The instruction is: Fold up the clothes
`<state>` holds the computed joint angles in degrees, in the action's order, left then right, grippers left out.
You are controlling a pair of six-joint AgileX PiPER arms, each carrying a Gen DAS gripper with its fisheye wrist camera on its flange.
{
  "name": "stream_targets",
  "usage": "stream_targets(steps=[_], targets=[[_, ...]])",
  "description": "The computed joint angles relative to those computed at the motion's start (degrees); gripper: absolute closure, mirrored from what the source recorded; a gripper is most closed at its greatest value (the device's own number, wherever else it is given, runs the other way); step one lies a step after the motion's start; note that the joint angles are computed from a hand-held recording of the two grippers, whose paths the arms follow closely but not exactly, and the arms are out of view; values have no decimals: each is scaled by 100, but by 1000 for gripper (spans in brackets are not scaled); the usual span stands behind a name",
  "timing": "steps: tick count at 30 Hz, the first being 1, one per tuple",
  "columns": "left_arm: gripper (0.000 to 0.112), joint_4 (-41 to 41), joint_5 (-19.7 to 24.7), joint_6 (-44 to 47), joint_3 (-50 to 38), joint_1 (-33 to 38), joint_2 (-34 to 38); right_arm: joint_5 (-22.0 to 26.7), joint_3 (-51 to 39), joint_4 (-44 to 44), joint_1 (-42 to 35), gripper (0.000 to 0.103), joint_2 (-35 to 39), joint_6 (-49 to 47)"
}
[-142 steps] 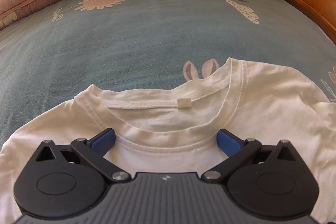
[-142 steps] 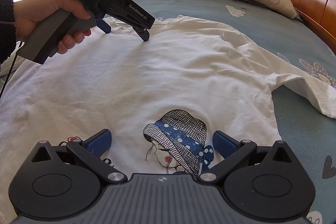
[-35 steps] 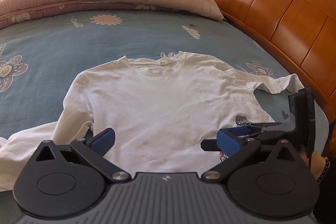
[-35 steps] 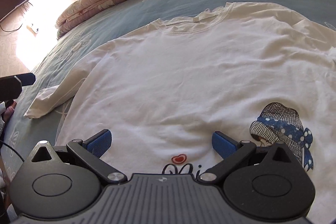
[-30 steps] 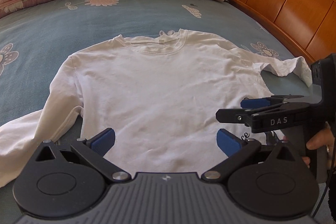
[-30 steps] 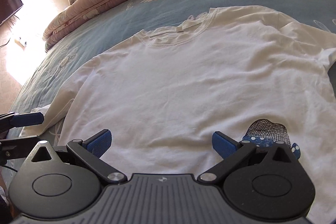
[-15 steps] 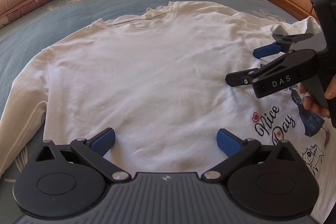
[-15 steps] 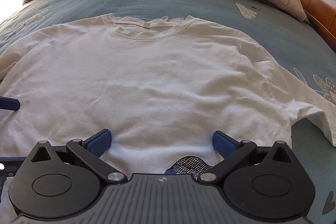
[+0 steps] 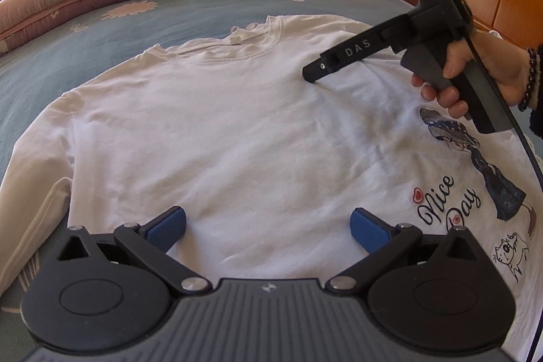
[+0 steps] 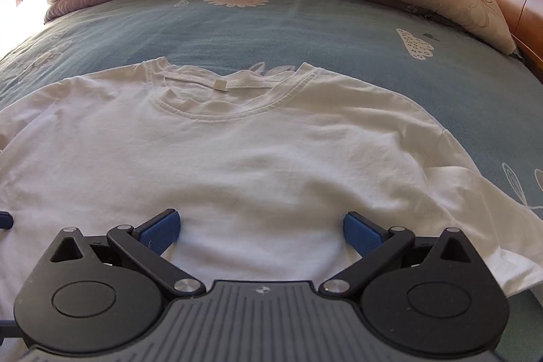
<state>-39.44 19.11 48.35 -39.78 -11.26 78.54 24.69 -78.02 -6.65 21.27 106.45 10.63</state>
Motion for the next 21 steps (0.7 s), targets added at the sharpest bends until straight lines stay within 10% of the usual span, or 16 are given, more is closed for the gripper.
stream_targets(steps=[8, 13, 21], targets=[[10, -601, 9, 722, 59, 114, 20, 1378, -2322, 556, -427, 0, 1223, -240], [10, -610, -67, 702, 80, 72, 25, 1436, -1888, 2377, -831, 0, 737, -1479], [10, -1357, -118, 1536, 178, 165, 44, 1419, -2919, 1801, -819, 0, 1659, -938]])
